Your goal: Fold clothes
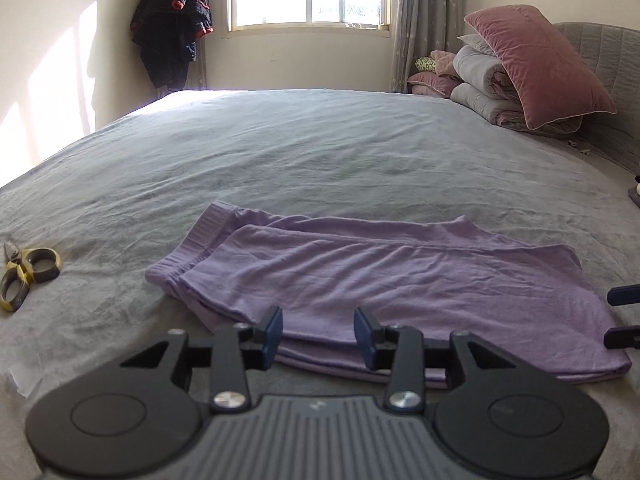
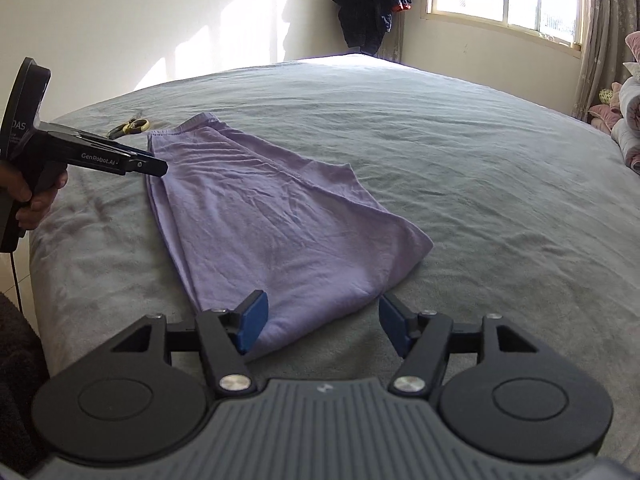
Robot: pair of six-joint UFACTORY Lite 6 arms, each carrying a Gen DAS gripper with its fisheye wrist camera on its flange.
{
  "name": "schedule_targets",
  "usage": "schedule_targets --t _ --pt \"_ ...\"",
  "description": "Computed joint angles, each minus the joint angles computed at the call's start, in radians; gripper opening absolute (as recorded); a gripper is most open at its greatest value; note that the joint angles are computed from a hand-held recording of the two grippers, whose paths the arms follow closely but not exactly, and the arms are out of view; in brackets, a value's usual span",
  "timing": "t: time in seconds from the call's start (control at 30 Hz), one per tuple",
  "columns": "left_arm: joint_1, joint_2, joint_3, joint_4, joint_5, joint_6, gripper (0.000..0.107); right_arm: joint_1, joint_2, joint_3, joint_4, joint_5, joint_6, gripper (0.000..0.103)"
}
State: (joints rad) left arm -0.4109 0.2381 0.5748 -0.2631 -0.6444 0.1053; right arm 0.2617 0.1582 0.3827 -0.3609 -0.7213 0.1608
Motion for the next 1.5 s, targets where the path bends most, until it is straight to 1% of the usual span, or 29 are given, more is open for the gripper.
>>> schedule_targets --t 0.13,0.23,0.3,0.37,0.47,0.53,0.6,0.7,0.8,0.87,0.97,1.03,1.07,1.1,1.13,1.17,1.37,1.5 --pt "-0.142 -0.048 0.043 -0.021 0.096 0.055 0.047 -0.153 -0.072 -0.044 -0.313 -0.018 0.358 0.066" --pt "-0.257 -0.032 0.101 -0.039 0.157 0.112 0.050 -0.274 -0.092 -0.057 -0.518 -0.080 0.600 0.066" --pt "-0.323 0.001 0.144 -0.050 0.181 0.128 0.051 -0.349 -0.104 -0.066 -0.624 -0.121 0.716 0.066" --pt "-0.391 0.060 0.204 -0.092 0.197 0.148 0.051 -0.401 -0.111 -0.071 -0.689 -0.145 0.780 0.066" --pt "-0.475 0.161 0.301 -0.195 0.215 0.203 0.051 -0.442 -0.141 -0.082 -0.734 -0.142 0.824 0.066" --pt "-0.517 0.225 0.364 -0.308 0.223 0.270 0.051 -0.480 -0.144 -0.079 -0.774 -0.150 0.848 0.066" --pt "-0.549 0.284 0.424 -0.458 0.228 0.363 0.051 -0.497 -0.127 -0.062 -0.786 -0.159 0.866 0.066" --pt "-0.599 0.339 0.466 -0.689 0.184 0.508 0.051 -0.521 -0.033 0.015 -0.805 -0.190 0.919 0.066" --pt "-0.656 0.362 0.474 -0.850 0.098 0.588 0.050 -0.508 0.106 0.134 -0.805 -0.226 0.989 0.065" --pt "-0.690 0.377 0.481 -0.936 0.041 0.625 0.048 -0.463 0.210 0.227 -0.765 -0.229 1.025 0.062" --pt "-0.735 0.403 0.496 -1.039 -0.039 0.660 0.045 -0.405 0.339 0.348 -0.689 -0.227 1.055 0.053" --pt "-0.755 0.422 0.512 -1.096 -0.083 0.678 0.042 -0.384 0.407 0.409 -0.634 -0.242 1.076 0.037" --pt "-0.762 0.433 0.522 -1.121 -0.098 0.683 0.037 -0.379 0.429 0.430 -0.620 -0.246 1.095 0.032" --pt "-0.772 0.448 0.542 -1.156 -0.117 0.699 0.027 -0.378 0.447 0.446 -0.615 -0.248 1.116 0.021" --pt "-0.782 0.468 0.570 -1.196 -0.141 0.731 0.019 -0.378 0.463 0.461 -0.614 -0.247 1.133 0.009" --pt "-0.793 0.487 0.597 -1.233 -0.165 0.767 0.009 -0.379 0.478 0.475 -0.615 -0.246 1.149 0.008" --pt "-0.876 0.560 0.745 -1.378 -0.277 0.907 0.007 -0.437 0.475 0.458 -0.639 -0.295 1.188 0.007" --pt "-0.911 0.610 0.873 -1.481 -0.303 1.001 0.007 -0.523 0.441 0.409 -0.715 -0.325 1.196 0.007"
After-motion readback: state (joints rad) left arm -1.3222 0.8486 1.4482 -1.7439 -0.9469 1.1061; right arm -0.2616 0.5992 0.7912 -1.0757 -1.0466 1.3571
